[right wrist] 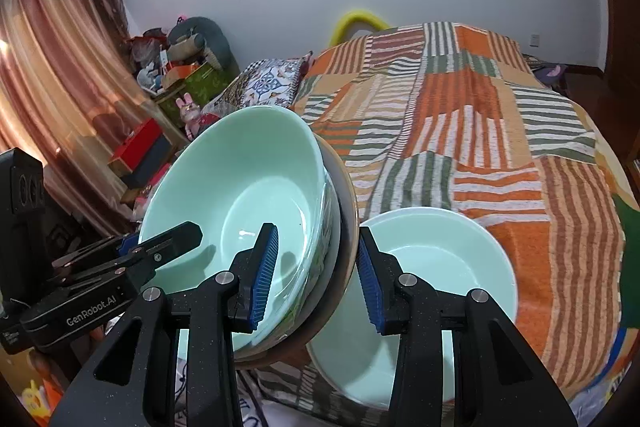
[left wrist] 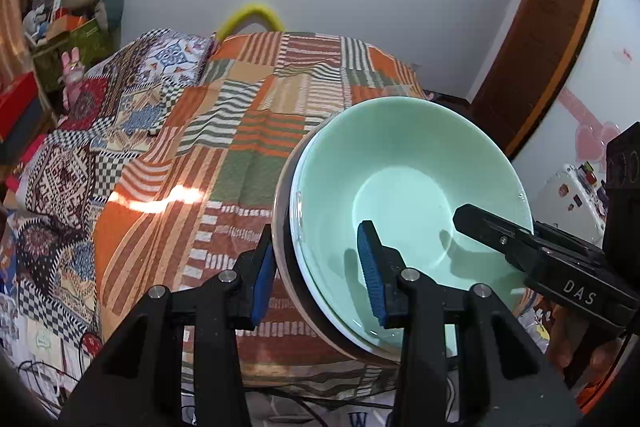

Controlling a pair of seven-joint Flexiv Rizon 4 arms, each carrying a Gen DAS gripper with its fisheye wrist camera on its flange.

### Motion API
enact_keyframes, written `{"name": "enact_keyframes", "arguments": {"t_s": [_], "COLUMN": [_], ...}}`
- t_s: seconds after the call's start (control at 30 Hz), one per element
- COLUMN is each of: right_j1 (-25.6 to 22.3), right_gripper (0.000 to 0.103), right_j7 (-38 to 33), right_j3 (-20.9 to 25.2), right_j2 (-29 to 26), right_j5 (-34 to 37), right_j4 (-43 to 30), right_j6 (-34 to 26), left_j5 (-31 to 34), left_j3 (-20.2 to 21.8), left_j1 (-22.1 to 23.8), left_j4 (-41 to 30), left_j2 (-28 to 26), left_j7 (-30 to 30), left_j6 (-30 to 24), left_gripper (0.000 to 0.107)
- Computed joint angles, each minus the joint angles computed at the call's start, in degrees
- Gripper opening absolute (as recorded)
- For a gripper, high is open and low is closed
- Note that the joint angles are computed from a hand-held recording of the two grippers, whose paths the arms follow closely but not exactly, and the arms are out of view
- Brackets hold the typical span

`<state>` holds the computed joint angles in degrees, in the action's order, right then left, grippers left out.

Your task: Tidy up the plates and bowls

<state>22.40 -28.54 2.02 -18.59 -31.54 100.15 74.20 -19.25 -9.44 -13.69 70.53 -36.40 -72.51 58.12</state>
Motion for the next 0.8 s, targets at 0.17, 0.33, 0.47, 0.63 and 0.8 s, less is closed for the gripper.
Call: {"name": "enact_keyframes", "arguments": {"t_s": [0.17,0.33,0.47,0.63,0.8], "right_j1": [0.05,-1.13,-2.45,-3.78,-5.03], "right_gripper": [0.036,0.036,0.036,0.036,0.036], "right_j7": [3.75,7.66,9.31,11.65,12.22], "right_j3": [-1.66,-2.13,-1.53,-1.08,-0.22], "right_j2": [2.54,4.43,5.28,6.50,7.00], "right_j5": [-3.09,-6.36,-7.61,-8.98,-8.50], "right_j4": [3.25,5.78,7.00,8.85,9.89], "right_j6": [1.27,1.88,1.66,1.51,0.94], "left_j5": [0.21,1.08,1.61,2.02,2.38], "left_j3": [-0.57,-0.55,-0.36,-0.35,-0.16], "left_j1": [-0.79,-2.12,-3.14,-4.10,-4.88], "left_j4": [-1.81,-3.36,-5.08,-7.77,-10.24], "left_j2": [-0.76,-1.53,-2.58,-4.19,-5.85], "left_j7": [0.71,1.46,1.33,1.13,0.76], "left_j6": [-1.34,-2.74,-4.28,-7.22,-10.38], "left_gripper": [0.040,0.040,0.040,0.040,0.040]}}
